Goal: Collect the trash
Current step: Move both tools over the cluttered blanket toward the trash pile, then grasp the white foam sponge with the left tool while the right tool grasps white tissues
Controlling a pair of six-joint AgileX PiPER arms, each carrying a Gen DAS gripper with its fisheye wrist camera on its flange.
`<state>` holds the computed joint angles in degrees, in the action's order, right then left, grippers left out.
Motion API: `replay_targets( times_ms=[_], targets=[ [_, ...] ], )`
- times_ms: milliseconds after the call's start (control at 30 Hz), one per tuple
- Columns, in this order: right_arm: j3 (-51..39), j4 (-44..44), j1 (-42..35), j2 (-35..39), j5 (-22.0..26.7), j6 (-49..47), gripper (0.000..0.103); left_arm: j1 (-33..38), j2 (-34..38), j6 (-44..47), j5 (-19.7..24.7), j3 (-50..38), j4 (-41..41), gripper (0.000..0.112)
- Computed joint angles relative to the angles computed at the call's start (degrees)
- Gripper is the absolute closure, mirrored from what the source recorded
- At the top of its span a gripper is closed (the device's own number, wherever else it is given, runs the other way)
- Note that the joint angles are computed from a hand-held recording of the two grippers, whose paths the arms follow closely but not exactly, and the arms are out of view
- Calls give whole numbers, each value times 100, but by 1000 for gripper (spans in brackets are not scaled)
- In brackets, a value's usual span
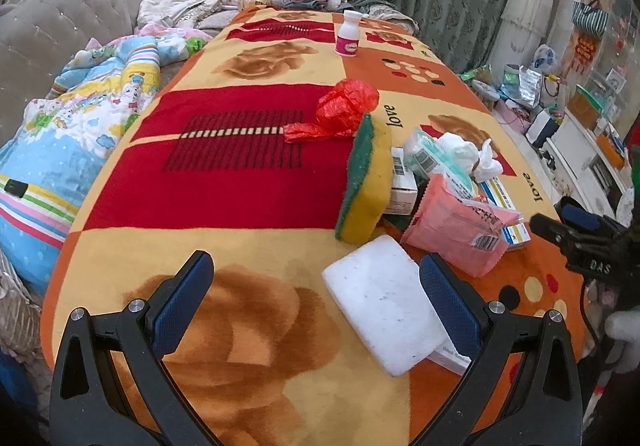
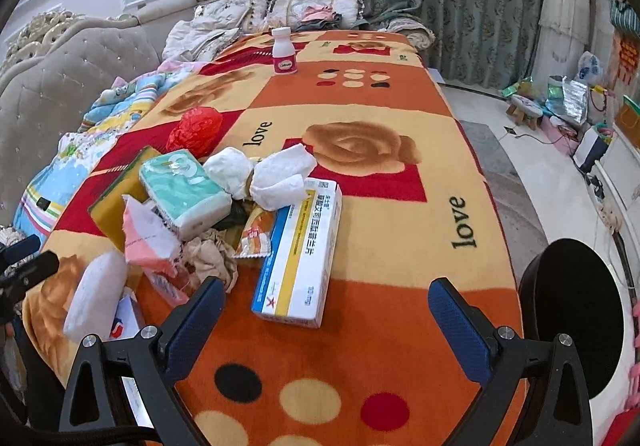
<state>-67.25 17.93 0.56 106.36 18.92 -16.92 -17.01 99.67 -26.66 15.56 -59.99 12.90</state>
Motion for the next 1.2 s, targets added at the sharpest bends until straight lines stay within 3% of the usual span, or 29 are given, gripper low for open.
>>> replay_targets(
  times_ms=[133, 200, 300, 467, 700, 833, 900, 1000, 1200],
  targets=[
    [-404, 804, -135, 301, 294, -774, 2, 106, 45, 1104, 119, -90, -1170, 10],
    [-643, 778, -131, 455, 387, -794, 3, 142, 48, 1635, 190, -110, -1770, 10],
    [-1122, 623, -99, 761, 554, -727, 12, 202, 117, 2391, 382, -200, -2634, 10],
    [-2163, 1136, -196, 1413, 1308, -1008, 26, 315, 267, 3240, 783, -342, -3804, 10],
    [-3028, 688, 141, 1893, 1621, -946, 29, 177, 642, 3247, 1002, -529, -3940, 10],
    [-3425, 950, 112, 2212, 1979, -1113, 59, 207, 786, 3701, 1152, -614, -4380, 39],
    [-3370, 1170, 75, 2214, 1940, -1262, 67, 229, 769, 3780, 1194, -613, -4444, 42],
    [-3145, 1447, 5, 2055, 1927, -1585, 72, 327, 640, 4207, 1291, -555, -4757, 45],
    [-2481, 2178, -265, 1435, 1791, -2276, 72, 516, 221, 4272, 1555, -631, -4573, 45]
  ],
)
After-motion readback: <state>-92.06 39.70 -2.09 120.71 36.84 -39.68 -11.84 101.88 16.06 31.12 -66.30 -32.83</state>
